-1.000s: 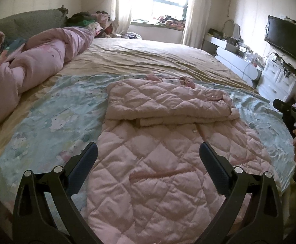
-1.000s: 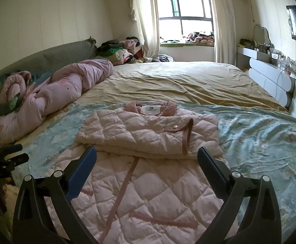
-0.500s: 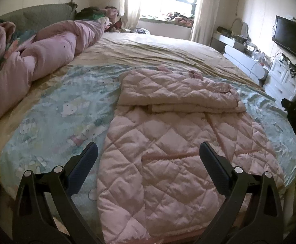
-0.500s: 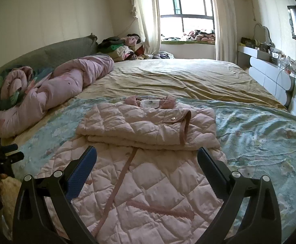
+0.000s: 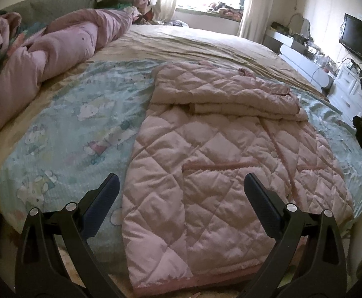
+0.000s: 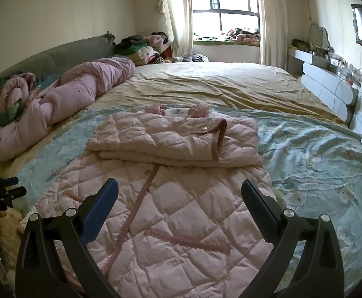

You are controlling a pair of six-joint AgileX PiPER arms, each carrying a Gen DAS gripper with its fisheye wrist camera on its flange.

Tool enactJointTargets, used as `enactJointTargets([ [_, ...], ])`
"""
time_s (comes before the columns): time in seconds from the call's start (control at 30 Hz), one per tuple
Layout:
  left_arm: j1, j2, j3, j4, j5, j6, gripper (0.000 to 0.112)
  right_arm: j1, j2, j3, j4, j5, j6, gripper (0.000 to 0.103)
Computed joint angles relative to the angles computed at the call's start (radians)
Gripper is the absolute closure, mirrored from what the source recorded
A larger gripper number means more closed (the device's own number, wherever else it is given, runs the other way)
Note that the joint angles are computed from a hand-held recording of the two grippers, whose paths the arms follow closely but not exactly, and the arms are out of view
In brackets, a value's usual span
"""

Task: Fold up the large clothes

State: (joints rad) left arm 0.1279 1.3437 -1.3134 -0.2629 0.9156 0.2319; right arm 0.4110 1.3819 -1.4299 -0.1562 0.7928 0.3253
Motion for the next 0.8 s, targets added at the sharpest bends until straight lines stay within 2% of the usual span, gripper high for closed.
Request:
enactJointTargets([
  [0.2,0.056,0.002,0.025,-0.022,0.035,0.032,0.019,-0.003,0.003,0.013,0.02,-0.004,-0.015,0.004],
  [0.53,0.184,0.078,0.015,-0.108,0.158,0.089,0.019,-0.004,0.008,0.023,0.035,-0.012,-0.021,0.004],
  [0.8,0.172,0.161,-0.02,-0.08,0.253,0.055,0.019,-0.015,-0.014,0.067,0.039,-0.031,-0.027,0.004],
])
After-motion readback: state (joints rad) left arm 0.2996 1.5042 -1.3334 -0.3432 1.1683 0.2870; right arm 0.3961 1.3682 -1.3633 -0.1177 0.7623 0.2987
